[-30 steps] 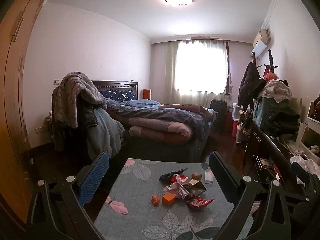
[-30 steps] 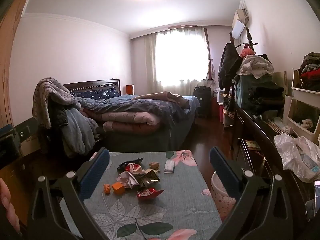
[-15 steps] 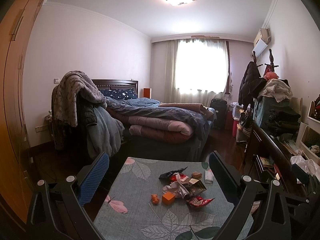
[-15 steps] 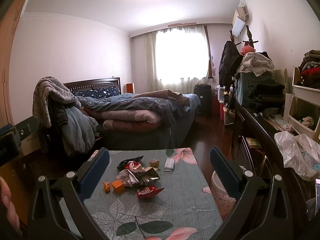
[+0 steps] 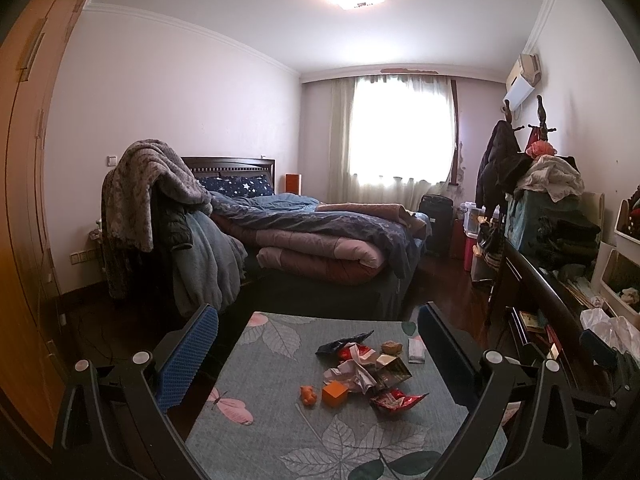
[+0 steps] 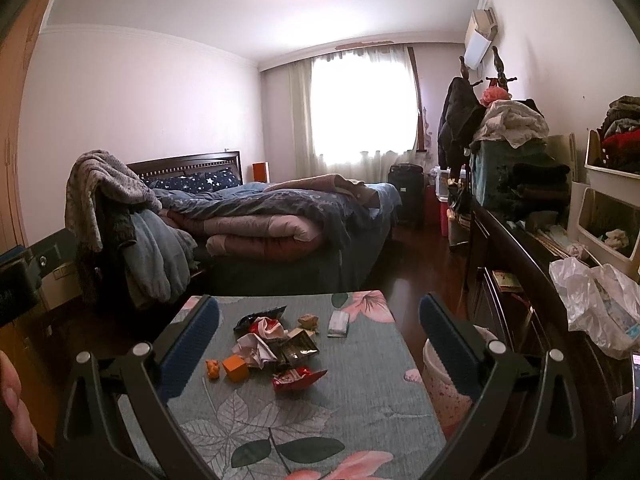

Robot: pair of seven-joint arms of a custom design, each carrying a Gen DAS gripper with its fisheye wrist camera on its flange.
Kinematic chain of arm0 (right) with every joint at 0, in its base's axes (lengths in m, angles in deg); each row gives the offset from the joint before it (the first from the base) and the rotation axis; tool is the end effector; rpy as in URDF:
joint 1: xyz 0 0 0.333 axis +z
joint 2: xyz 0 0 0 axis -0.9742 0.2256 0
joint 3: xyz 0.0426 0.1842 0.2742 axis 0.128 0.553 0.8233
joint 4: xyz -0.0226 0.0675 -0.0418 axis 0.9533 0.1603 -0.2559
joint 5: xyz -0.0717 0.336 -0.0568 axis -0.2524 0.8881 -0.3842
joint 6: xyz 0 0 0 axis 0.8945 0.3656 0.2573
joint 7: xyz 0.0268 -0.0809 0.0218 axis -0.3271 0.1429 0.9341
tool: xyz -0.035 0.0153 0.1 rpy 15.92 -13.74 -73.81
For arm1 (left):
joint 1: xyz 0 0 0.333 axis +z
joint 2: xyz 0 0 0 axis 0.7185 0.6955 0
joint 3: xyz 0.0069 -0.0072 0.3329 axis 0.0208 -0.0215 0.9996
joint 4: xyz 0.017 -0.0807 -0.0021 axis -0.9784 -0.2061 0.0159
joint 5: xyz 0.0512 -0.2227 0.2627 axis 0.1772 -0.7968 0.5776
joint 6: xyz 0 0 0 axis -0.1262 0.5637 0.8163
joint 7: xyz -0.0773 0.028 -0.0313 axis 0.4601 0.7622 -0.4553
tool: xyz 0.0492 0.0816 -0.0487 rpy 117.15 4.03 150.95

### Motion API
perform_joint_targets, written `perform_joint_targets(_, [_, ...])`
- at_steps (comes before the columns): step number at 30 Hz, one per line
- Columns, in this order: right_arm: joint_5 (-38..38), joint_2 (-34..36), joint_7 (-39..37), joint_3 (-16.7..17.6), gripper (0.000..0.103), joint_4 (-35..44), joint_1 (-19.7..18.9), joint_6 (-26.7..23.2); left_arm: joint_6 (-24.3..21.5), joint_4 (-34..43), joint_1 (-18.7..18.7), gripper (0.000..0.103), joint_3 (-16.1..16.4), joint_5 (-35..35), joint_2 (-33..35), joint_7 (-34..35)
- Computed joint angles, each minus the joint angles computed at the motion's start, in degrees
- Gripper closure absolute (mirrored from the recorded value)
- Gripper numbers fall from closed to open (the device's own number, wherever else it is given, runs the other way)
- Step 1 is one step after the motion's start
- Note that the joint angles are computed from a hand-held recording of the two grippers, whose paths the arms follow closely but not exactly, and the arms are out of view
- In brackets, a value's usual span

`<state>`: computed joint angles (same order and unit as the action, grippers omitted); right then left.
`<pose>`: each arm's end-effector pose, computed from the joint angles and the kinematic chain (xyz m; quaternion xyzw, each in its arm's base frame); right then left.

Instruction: Collect trash

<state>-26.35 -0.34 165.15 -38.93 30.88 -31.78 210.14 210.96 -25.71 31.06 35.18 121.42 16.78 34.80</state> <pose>0.5784 0.4268 0.6772 -0.4854 0.6296 -0.4595 0.3961 0.6299 -0.1816 0.7070 -0.5244 0.5826 -0.4753 0.3995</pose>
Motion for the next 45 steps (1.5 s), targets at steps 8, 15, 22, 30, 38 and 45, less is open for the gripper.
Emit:
perform_joint_targets(8, [0.48, -0.24, -0.13, 0.16, 0.003, -0.45, -0.21, 0.14, 1.75, -1.75, -2.58, 0.003, 3.11, 3.48, 0.43, -4.33])
perform_joint_targets(15, [0.11, -0.47, 0.06, 0.41, 0.003, -0.64, -0.36, 0.06, 1.40, -1.63, -2.14, 0.003, 2.39, 4.48, 0.42, -5.23])
perform_joint_targets(22, [-0.42, -0.37, 0.15, 0.15, 0.003, -0.46, 0.01, 0.11, 0.76, -1.16, -1.65, 0.003, 1.64, 4.56, 0.50, -5.04])
perform_joint_targets(30, [1.19, 0.68, -1.99, 0.27, 0.003, 1.53, -0.26, -0.17, 1.38, -1.93, -2.04, 0.003, 2.24, 6.52, 0.46, -7.34])
perform_joint_targets(38, [3.82, 2.74, -4.30, -0.04, 0.003, 4.61, -0.73, -0.94, 0.88, -1.86, -1.11, 0.003, 1.05, 4.71, 0.86, -5.47])
perform_joint_targets(45, [8.38, 6.24, -7.84, -0.84, 0.003, 9.40, -1.38, -2.33, -1.15, -0.84, 0.43, 0.003, -0.84, 0.20, 2.39, -0.89])
